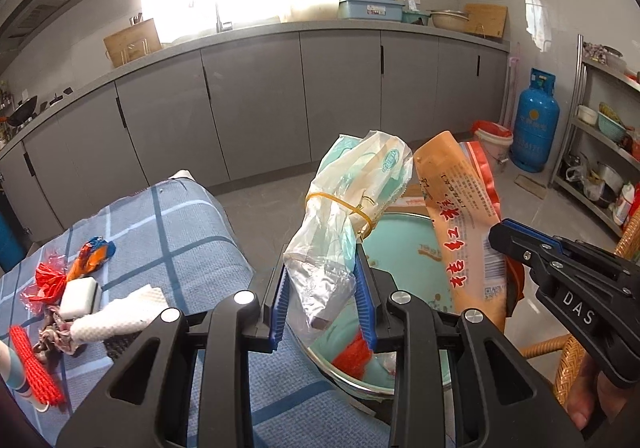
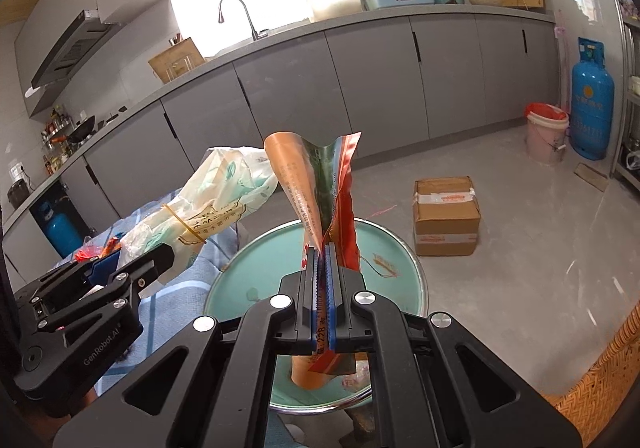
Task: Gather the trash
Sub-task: 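Carry both items over the green basin and open both tools to drop them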
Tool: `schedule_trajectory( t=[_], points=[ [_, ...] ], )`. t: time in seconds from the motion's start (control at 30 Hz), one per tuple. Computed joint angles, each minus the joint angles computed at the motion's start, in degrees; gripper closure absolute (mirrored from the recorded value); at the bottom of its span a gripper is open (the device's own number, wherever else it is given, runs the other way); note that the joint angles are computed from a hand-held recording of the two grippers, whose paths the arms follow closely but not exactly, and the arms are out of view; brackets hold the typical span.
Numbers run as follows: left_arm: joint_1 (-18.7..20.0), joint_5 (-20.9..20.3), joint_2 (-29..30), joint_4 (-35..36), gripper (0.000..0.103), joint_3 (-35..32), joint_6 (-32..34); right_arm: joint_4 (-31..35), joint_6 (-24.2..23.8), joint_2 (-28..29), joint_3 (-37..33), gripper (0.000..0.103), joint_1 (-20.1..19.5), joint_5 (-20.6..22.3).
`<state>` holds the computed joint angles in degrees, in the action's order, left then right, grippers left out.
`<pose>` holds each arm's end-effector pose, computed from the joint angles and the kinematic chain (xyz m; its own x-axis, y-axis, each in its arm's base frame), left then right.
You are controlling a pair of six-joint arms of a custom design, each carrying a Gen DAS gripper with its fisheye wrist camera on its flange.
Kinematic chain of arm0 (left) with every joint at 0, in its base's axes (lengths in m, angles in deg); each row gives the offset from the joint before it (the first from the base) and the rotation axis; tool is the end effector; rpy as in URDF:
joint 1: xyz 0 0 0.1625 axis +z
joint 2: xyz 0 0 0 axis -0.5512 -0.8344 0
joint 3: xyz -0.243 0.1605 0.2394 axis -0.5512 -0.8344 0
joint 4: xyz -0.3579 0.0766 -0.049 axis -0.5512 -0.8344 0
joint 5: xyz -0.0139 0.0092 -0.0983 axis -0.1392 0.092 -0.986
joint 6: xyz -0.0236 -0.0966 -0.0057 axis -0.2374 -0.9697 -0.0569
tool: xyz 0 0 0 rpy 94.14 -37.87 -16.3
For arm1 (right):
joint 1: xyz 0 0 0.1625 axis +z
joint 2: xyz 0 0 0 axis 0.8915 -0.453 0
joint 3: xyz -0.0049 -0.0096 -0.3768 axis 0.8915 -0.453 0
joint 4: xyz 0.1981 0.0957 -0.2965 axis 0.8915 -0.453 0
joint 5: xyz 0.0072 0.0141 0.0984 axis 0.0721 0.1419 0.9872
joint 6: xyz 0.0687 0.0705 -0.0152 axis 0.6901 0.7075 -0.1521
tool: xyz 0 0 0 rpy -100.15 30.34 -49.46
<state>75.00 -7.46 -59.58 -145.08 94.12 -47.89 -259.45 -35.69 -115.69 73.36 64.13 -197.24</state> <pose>-0.0799 -0.3671 0.3116 -0.6491 0.0397 -0.7596 0.6370 0.5743 -0.5143 0.3844 -0.3790 0.0016 -0.8626 -0.2274 0.4518 -0.4906 0.5933 -0.6382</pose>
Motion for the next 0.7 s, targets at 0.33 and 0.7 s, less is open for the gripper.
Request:
schedule_trajectory(
  t=[0.33, 0.7],
  points=[
    [3.7, -2.4, 2.7, -1.6, 0.036, -0.1, 1.3, -1.3, 1.1, 1.4, 0.4, 0.068, -1.4, -1.5],
    [-1.6, 3.9, -17.1, 25.3, 0.014, 2.6, -13.6, -1.2, 4.4, 0.6, 1.8, 0.051, 1.6, -2.9]
  ],
)
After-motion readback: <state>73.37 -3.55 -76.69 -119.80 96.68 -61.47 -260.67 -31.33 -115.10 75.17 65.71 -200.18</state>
